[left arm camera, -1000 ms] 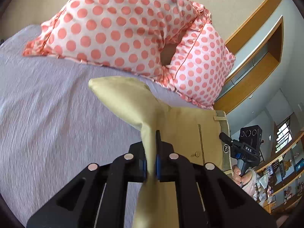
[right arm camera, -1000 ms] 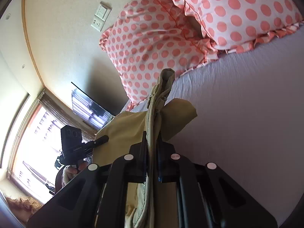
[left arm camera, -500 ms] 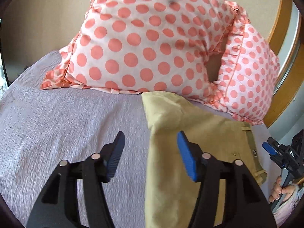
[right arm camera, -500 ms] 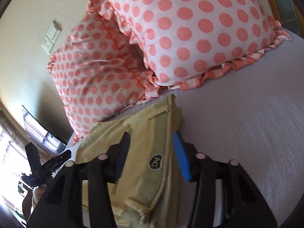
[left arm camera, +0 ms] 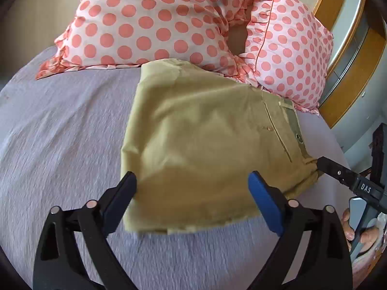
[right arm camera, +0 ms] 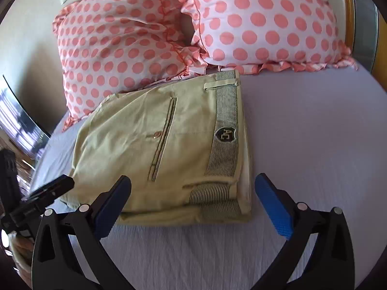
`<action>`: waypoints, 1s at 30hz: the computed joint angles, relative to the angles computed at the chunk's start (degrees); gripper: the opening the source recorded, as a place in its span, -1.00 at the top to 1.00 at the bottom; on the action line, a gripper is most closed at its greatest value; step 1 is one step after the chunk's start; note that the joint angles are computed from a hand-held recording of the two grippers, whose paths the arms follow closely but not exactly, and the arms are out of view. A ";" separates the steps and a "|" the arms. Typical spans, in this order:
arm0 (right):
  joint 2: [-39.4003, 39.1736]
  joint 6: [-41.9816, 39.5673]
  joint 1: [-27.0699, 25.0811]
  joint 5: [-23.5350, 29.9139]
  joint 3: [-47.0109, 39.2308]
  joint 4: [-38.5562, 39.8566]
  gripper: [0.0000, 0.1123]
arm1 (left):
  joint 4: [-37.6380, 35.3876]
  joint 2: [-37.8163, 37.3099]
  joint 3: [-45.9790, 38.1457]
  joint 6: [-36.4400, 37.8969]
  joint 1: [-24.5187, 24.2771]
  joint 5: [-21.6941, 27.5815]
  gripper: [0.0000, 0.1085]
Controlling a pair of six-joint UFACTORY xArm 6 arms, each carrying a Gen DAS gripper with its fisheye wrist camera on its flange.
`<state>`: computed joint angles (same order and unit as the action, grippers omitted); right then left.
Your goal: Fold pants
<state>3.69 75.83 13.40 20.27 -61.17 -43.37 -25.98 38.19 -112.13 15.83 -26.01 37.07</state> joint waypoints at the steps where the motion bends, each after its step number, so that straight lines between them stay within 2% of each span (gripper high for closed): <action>1: -0.82 2.94 1.82 2.72 0.61 -3.98 -0.81 | 3.28 -3.24 5.45 -1.79 -0.41 -3.05 -0.84; 4: -0.41 6.22 7.82 13.85 -0.03 -8.67 -0.81 | 17.69 -9.82 17.21 -11.78 -1.24 -8.69 -0.86; 6: 1.01 7.01 10.37 18.93 -1.02 -8.89 -0.81 | 21.98 -12.33 22.03 -14.71 -1.48 -10.31 -0.86; 11: 2.54 8.74 10.41 17.46 -0.93 -7.85 -0.81 | 29.85 -14.32 26.02 -20.98 -1.85 -11.62 -0.86; 18: 2.30 9.40 10.47 17.34 -0.51 -7.36 -0.81 | 34.47 -15.27 28.99 -26.54 -1.87 -15.97 -0.87; 30: 2.34 11.19 10.80 17.73 -0.47 -8.90 -0.81 | 34.82 -15.35 29.32 -26.69 -1.90 -16.52 -0.87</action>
<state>6.03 87.02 24.20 38.01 -61.64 -52.27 8.83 22.84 -82.81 -10.86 -27.91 20.55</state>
